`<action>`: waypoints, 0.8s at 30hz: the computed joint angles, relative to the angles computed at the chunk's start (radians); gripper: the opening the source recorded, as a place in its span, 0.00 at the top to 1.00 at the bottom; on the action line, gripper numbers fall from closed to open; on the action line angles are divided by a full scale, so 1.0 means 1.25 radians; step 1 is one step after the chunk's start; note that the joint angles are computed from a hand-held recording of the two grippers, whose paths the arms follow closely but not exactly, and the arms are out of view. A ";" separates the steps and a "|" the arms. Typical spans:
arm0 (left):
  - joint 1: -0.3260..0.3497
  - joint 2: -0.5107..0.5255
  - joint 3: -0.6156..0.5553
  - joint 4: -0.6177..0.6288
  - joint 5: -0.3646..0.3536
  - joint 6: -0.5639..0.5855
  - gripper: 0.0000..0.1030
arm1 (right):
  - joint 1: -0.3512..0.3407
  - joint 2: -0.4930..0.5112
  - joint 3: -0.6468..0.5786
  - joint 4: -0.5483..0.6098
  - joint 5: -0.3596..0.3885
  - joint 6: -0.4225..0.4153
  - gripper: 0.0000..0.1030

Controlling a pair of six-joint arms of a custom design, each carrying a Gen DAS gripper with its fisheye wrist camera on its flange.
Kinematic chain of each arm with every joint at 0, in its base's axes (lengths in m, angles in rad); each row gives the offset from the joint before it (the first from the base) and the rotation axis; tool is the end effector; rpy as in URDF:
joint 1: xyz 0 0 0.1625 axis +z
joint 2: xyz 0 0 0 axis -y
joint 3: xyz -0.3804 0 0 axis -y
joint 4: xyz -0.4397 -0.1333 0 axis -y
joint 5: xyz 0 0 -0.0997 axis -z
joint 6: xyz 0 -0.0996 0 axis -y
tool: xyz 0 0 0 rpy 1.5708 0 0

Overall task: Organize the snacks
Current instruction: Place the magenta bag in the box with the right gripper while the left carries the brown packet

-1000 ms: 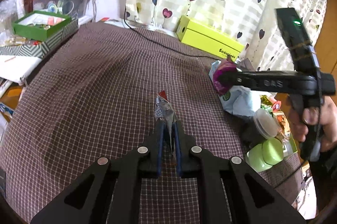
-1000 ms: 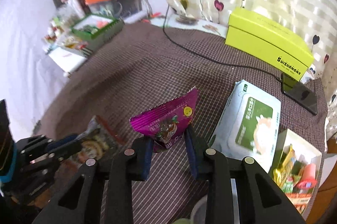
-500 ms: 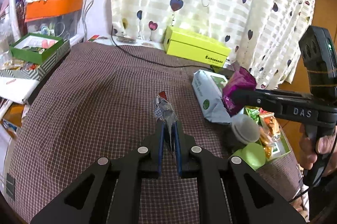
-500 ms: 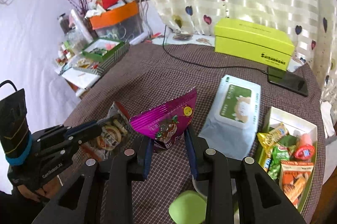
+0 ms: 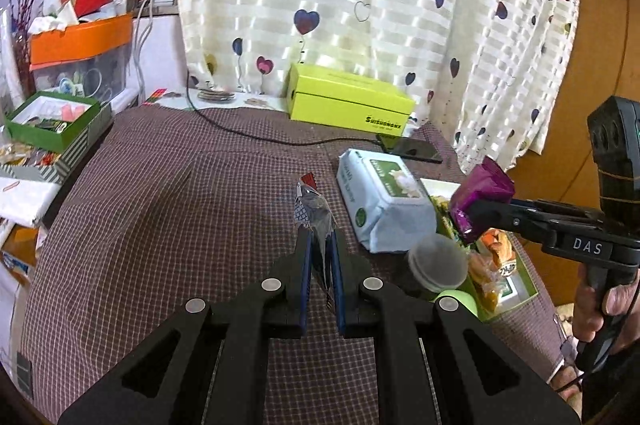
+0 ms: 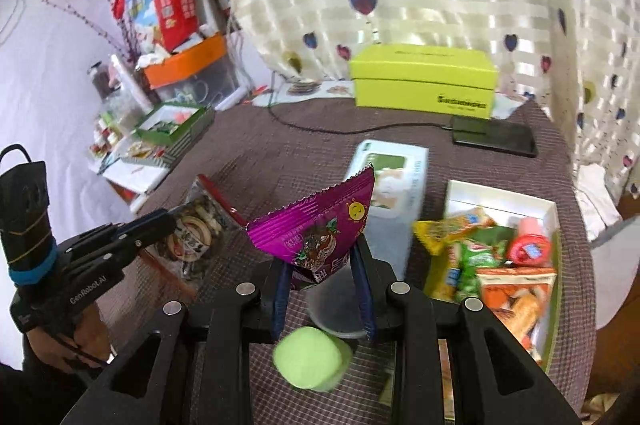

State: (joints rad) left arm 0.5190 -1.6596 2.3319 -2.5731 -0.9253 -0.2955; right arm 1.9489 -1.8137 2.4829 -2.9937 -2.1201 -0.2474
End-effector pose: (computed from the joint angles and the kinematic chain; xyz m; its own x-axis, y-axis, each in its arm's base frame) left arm -0.2779 -0.3812 0.2246 -0.7802 0.4344 -0.4501 0.6212 0.6227 -0.4757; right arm 0.2174 -0.3271 0.2652 -0.8305 -0.1493 0.5367 -0.4874 0.6612 -0.5703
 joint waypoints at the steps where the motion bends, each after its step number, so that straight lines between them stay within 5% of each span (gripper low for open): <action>1: -0.002 0.005 -0.003 -0.003 -0.002 0.003 0.90 | -0.002 -0.011 0.004 0.001 -0.001 0.002 0.74; 24: -0.030 0.130 -0.079 -0.063 -0.073 0.066 0.90 | -0.182 -0.414 0.155 0.174 -0.079 0.011 0.73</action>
